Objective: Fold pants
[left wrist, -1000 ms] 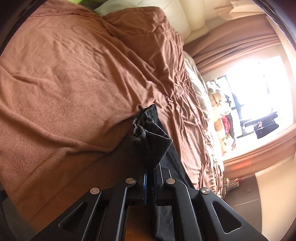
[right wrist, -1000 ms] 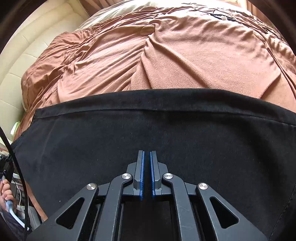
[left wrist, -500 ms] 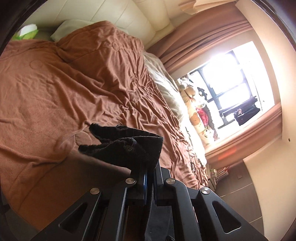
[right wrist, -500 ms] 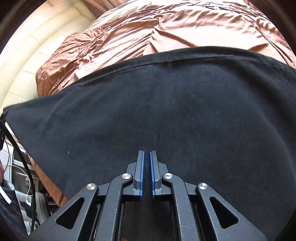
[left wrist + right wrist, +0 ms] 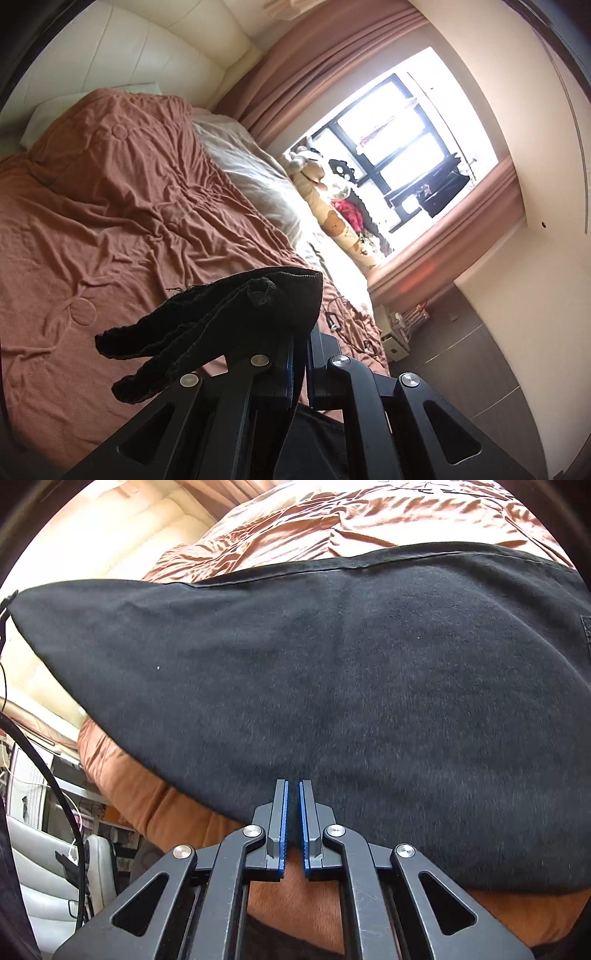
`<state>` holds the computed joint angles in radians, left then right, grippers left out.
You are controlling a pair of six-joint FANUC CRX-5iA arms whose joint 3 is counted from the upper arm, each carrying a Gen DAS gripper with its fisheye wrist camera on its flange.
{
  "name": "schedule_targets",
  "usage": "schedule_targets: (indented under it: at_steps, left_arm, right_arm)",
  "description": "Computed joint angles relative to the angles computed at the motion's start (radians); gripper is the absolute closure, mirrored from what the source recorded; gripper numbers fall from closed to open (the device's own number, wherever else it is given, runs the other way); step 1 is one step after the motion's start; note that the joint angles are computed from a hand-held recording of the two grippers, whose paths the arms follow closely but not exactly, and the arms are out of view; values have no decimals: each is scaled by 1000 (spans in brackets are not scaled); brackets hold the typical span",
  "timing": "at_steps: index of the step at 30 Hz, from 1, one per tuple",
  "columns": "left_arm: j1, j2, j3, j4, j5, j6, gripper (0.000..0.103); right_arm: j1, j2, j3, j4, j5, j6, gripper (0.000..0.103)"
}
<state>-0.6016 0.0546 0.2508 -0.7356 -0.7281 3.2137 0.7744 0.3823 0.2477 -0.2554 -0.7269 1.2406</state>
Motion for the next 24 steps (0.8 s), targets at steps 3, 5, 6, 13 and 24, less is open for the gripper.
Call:
schedule_targets:
  at_steps: [3,5,6,13,24]
  left_arm:
    - [-19,48,90,18,-27,-66,98]
    - [-31,81,149,27,-40,-110,98]
    - [-37,95,174,33,-46,-132,98]
    - [-61,225,391,109,-106,-294,98]
    - [-101,465,777,204,-212,-498,98]
  right_arm:
    - [-13,-47,-52,-21,42,-3,100]
    - [-20,-82,-90,-20,75,-5,100]
    - [-26,-102,-108,-18,88,-8,100]
    - [-54,-262,-278,65,209,-82,100]
    - [-128,-476,-486,60,310,-110,89]
